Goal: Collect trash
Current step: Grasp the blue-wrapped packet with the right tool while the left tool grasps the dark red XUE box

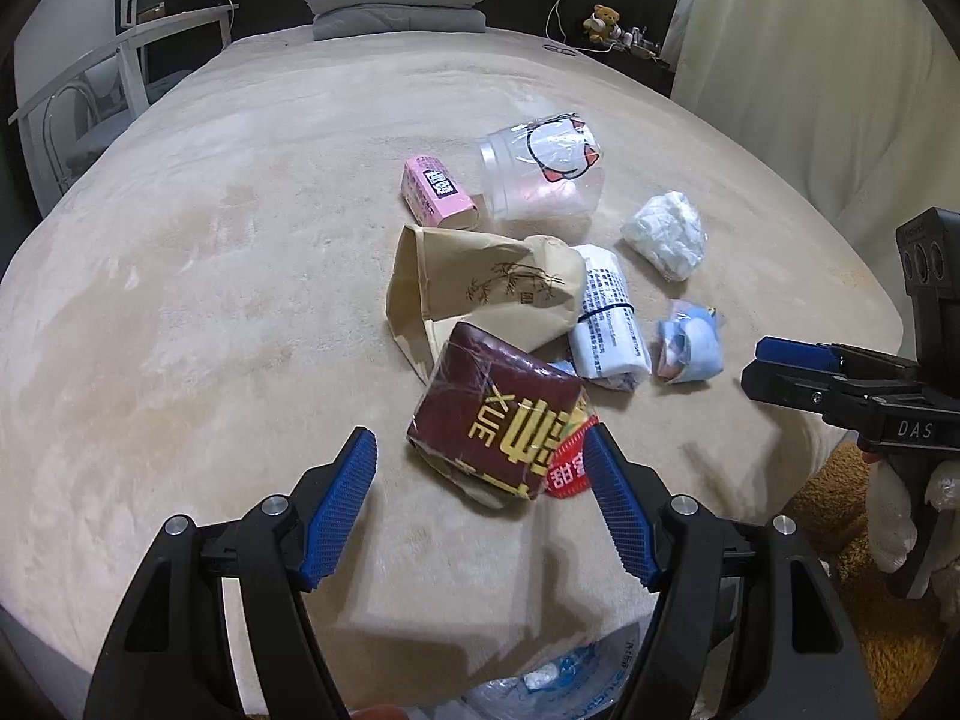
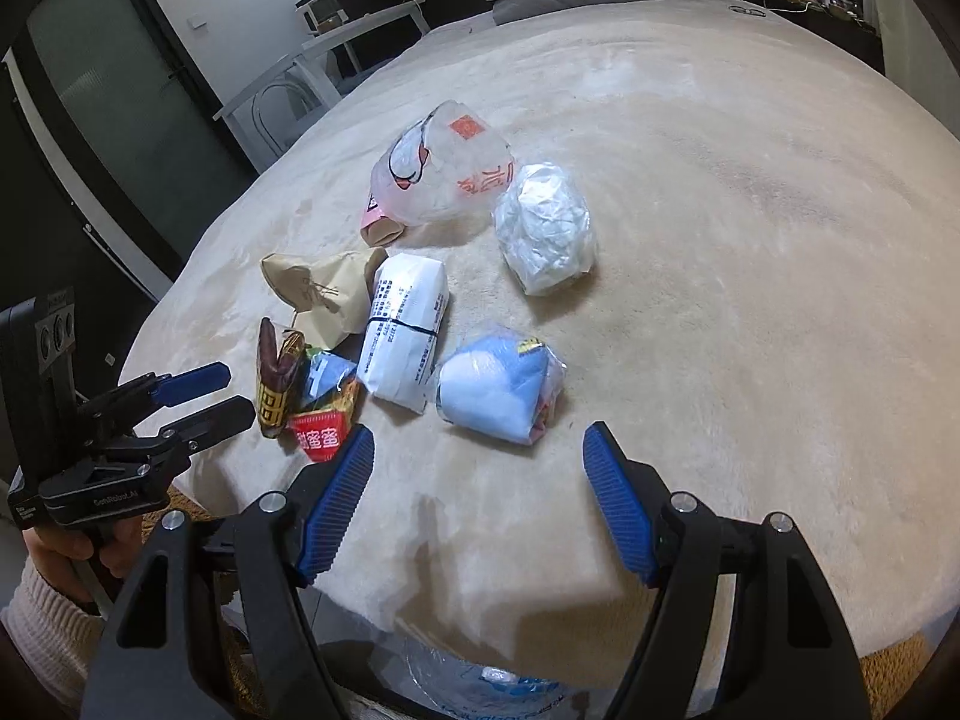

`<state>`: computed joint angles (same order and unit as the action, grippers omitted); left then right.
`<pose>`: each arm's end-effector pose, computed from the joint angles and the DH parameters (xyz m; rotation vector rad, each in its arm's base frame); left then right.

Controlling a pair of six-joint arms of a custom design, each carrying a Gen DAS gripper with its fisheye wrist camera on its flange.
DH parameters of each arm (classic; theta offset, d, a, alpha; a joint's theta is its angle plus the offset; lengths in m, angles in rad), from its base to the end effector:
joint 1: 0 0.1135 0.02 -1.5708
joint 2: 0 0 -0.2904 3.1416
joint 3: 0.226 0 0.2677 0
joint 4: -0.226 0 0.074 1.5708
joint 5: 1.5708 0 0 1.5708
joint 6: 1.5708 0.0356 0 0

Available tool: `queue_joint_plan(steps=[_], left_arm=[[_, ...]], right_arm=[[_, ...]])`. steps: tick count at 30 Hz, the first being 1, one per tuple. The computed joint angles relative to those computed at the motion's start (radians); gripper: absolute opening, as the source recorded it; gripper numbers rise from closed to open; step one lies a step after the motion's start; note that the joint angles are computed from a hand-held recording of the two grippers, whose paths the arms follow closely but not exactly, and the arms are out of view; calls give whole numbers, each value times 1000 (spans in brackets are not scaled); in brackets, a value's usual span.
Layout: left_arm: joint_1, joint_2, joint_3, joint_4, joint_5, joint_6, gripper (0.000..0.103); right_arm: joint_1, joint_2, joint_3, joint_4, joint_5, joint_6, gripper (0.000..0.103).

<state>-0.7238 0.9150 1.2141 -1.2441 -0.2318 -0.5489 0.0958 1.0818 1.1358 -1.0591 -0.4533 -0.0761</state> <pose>0.1090 -0.0854 0.3898 0.1243 2.4933 -0.2460 0.1953 0.0344 0.3544 -0.3849 2.4980 0.5888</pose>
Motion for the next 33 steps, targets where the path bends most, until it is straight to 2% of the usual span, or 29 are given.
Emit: queue_joint_plan(steps=[5,13,14,15,16,26,33], left_arm=[[105,28,-23,57,90,98,70],[146,49,-70,117,144,125,70],[145,51,-72,118,143,124,70],[141,51,-74,121,135,125,69],[133,51,-75,125,125,124,65],[35,8,-84,109,30,47,63],[-23,-36,-76,92,-22,-22,63]], right_arm=[[25,63,-10,57,7,18,72],[49,103,-39,115,34,34,72],[62,99,-39,122,54,35,69],[70,97,-39,127,68,35,57],[78,99,-35,130,82,34,52],[81,71,-47,139,78,31,51],[54,-8,-71,125,62,17,51]])
